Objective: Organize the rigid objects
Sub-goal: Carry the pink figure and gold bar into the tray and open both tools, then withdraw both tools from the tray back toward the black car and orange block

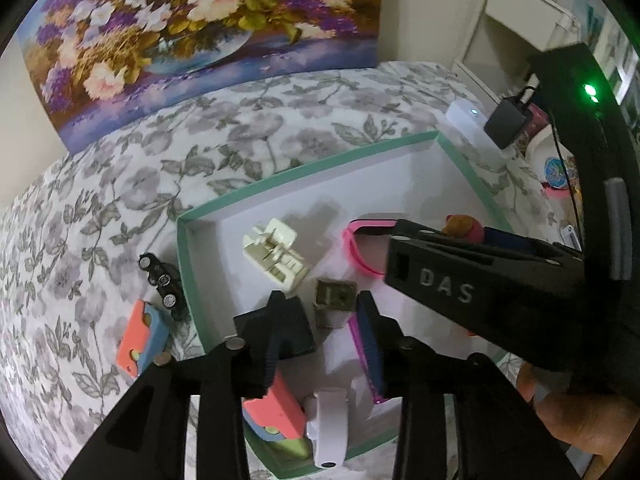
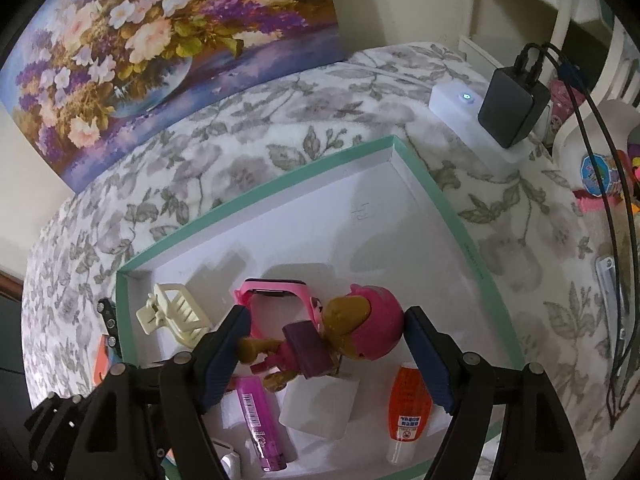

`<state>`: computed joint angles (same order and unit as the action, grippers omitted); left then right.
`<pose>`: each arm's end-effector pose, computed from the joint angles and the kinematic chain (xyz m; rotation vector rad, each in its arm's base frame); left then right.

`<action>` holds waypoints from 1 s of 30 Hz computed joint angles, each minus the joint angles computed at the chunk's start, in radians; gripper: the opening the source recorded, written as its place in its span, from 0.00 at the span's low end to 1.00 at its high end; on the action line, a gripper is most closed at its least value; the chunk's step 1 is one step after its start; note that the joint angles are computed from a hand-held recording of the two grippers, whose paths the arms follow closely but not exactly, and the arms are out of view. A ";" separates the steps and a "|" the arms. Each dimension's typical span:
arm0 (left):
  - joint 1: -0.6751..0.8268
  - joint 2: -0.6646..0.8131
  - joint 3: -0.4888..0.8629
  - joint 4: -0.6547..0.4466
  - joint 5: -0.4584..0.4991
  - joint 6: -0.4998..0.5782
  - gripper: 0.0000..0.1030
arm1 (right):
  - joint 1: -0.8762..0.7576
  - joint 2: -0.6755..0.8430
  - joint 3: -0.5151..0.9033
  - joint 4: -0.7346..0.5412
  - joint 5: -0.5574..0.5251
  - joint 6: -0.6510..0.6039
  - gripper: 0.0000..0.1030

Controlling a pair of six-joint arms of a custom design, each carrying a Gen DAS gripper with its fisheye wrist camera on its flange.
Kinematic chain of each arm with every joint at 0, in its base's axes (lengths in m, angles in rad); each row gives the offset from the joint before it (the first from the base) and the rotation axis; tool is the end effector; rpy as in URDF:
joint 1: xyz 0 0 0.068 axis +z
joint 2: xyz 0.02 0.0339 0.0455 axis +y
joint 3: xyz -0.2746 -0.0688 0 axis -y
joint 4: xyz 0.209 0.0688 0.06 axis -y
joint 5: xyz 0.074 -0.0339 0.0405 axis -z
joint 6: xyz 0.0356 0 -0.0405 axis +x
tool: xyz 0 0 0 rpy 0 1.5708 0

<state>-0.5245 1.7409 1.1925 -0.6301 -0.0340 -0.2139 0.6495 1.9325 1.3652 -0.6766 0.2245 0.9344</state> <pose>0.2759 -0.1582 0.2251 0.4176 2.7278 -0.1541 0.2920 0.2118 0.2057 0.4414 2.7171 0.1051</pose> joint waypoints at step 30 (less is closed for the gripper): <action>0.379 -0.015 -0.018 -0.013 0.137 0.000 0.68 | 0.085 0.065 0.176 -0.107 0.144 -0.003 1.00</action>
